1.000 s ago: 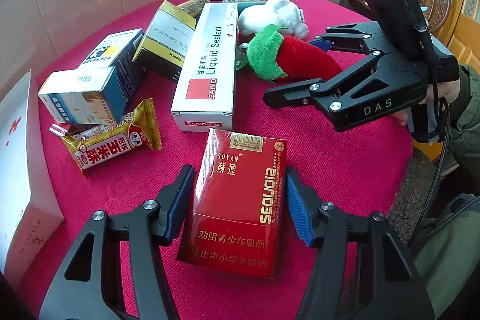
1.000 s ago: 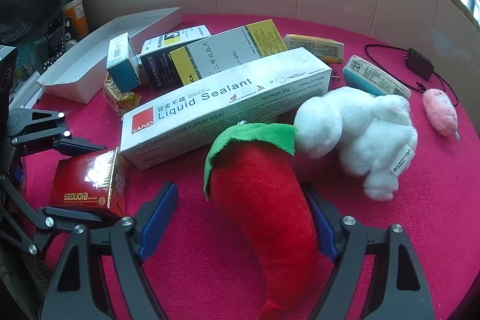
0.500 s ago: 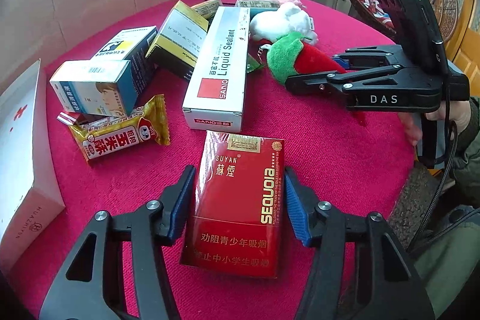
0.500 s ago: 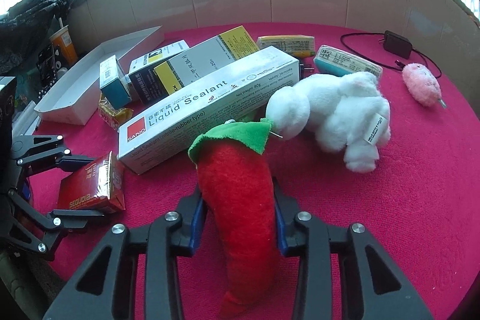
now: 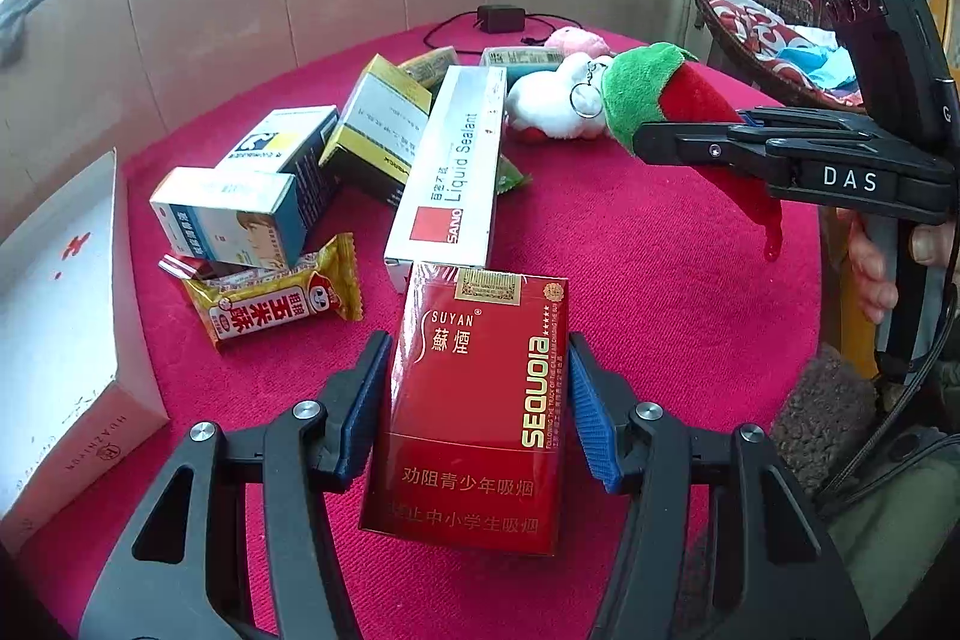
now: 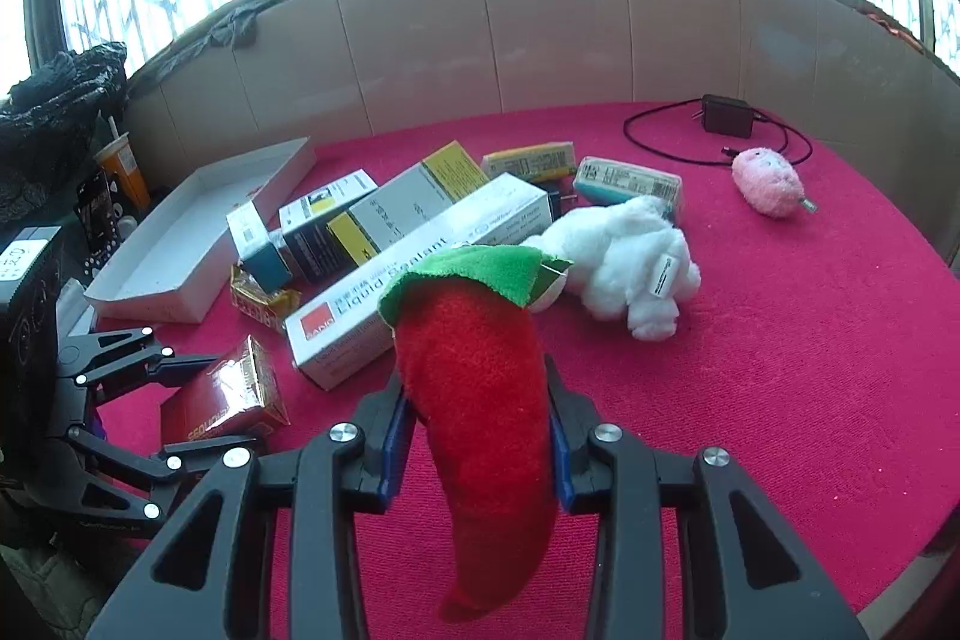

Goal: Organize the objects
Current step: 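Close the left tool on the red pack while the right tool grasps the red chili, then carry the red pack and red chili together toward the white tray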

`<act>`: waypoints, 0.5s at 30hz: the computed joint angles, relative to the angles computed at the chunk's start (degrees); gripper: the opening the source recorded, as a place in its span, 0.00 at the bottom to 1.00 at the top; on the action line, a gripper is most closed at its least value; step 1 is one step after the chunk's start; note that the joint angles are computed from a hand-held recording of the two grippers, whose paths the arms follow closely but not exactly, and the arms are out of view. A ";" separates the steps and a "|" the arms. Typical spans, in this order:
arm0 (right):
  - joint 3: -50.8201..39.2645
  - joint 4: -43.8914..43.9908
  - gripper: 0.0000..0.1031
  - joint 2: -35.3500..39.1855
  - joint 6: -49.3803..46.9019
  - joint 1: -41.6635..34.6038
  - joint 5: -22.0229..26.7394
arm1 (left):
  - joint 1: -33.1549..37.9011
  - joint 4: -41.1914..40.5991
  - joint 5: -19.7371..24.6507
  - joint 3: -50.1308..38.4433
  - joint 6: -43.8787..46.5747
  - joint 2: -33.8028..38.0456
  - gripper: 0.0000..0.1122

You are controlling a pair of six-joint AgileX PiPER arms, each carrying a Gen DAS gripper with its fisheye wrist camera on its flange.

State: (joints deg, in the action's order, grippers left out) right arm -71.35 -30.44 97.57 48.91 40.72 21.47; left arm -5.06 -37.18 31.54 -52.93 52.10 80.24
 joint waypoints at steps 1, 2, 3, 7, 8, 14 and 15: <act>-0.19 -0.57 0.36 -0.43 0.61 0.32 0.21 | 0.15 -0.28 -0.42 0.14 0.04 -0.45 0.51; -0.36 -1.55 0.36 -0.78 1.60 0.80 0.52 | 0.49 -0.82 -0.68 0.29 0.28 -0.94 0.51; -0.53 -2.36 0.36 -1.09 2.38 1.21 0.79 | 0.76 -1.26 -0.95 0.35 0.30 -1.30 0.51; -1.28 -4.74 0.36 -1.80 4.73 2.73 1.66 | 2.37 -3.14 -2.09 0.90 0.73 -3.20 0.51; -1.50 -6.14 0.36 -1.87 6.36 3.28 2.12 | 2.76 -3.49 -2.38 0.87 0.59 -3.48 0.51; -2.49 -10.15 0.36 -2.41 11.51 4.58 3.25 | 5.14 -6.51 -4.06 1.40 1.38 -5.03 0.51; -2.64 -10.53 0.36 -2.45 11.90 4.76 3.36 | 5.38 -6.66 -4.27 1.45 1.36 -5.11 0.51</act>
State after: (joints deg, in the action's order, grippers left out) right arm -73.98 -40.97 95.11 60.81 45.48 24.84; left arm 0.32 -43.84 27.27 -51.48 53.46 75.13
